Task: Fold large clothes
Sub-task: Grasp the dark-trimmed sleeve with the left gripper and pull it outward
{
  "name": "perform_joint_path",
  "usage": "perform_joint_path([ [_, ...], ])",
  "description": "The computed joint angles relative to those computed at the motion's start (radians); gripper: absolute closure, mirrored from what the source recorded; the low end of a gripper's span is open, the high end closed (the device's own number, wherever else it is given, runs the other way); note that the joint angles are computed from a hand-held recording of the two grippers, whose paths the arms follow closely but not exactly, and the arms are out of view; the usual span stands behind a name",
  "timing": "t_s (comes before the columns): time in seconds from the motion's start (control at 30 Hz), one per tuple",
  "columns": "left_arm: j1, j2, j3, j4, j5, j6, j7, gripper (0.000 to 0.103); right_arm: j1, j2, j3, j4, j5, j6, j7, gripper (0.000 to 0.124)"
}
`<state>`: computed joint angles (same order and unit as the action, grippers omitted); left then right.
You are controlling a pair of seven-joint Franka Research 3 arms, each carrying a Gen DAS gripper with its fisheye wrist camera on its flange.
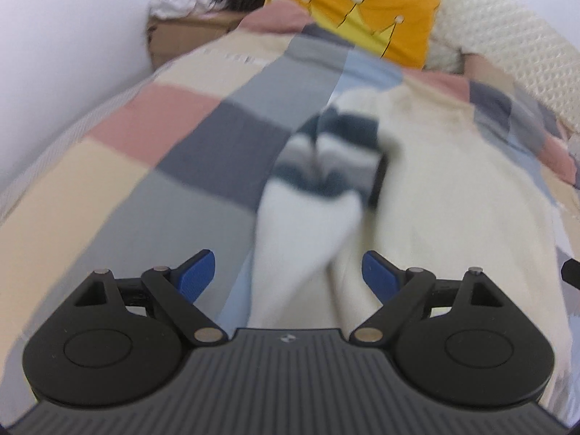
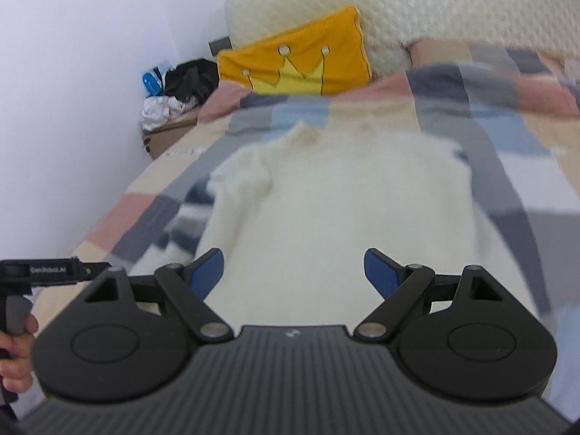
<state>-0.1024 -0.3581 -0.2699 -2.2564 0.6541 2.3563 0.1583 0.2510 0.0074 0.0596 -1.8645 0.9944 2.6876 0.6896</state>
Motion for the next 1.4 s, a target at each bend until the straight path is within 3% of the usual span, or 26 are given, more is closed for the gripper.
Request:
perform_joint_path([
  [0.17, -0.008, 0.033, -0.023, -0.016, 0.018, -0.042, -0.041, 0.014, -0.001, 0.001, -0.004, -0.054, -0.019, 0.007, 0.013, 0.038],
  [0.43, -0.017, 0.128, -0.012, 0.012, 0.085, -0.098, -0.131, 0.047, -0.014, 0.054, 0.007, -0.040, -0.016, 0.036, -0.012, 0.038],
  [0.53, -0.017, 0.124, 0.002, -0.024, 0.102, -0.058, -0.239, 0.049, -0.014, 0.076, 0.019, -0.026, -0.014, 0.055, -0.021, 0.038],
  [0.67, -0.005, 0.130, -0.002, -0.047, 0.175, -0.030, -0.364, 0.054, -0.023, 0.109, 0.024, 0.011, -0.034, -0.003, 0.046, 0.038],
  [0.73, -0.004, 0.140, 0.006, -0.035, 0.184, -0.033, -0.382, 0.065, -0.028, 0.122, 0.030, 0.023, -0.032, -0.015, 0.048, 0.038],
  [0.83, 0.009, 0.127, 0.026, -0.047, 0.185, 0.004, -0.452, 0.082, -0.023, 0.126, 0.045, 0.016, -0.047, 0.039, -0.019, 0.038],
  [0.93, 0.026, 0.115, 0.025, -0.031, 0.189, -0.062, -0.491, 0.090, -0.022, 0.126, 0.060, 0.016, -0.008, 0.091, -0.105, 0.038],
  [1.0, 0.041, 0.103, 0.026, -0.010, 0.206, -0.133, -0.506, 0.091, -0.033, 0.132, 0.060, 0.033, 0.027, 0.065, -0.124, 0.038],
  [1.07, 0.062, 0.107, 0.041, 0.030, 0.223, -0.194, -0.475, 0.092, -0.041, 0.137, 0.057, 0.045, 0.050, 0.044, -0.130, 0.038],
  [1.2, 0.116, 0.126, 0.090, 0.131, 0.286, -0.238, -0.343, 0.092, -0.044, 0.146, 0.056, 0.057, 0.065, 0.039, -0.145, 0.038],
  [1.4, 0.185, 0.233, 0.154, 0.372, 0.355, -0.228, -0.062, 0.092, -0.046, 0.173, 0.065, 0.091, 0.076, 0.013, -0.139, 0.038],
])
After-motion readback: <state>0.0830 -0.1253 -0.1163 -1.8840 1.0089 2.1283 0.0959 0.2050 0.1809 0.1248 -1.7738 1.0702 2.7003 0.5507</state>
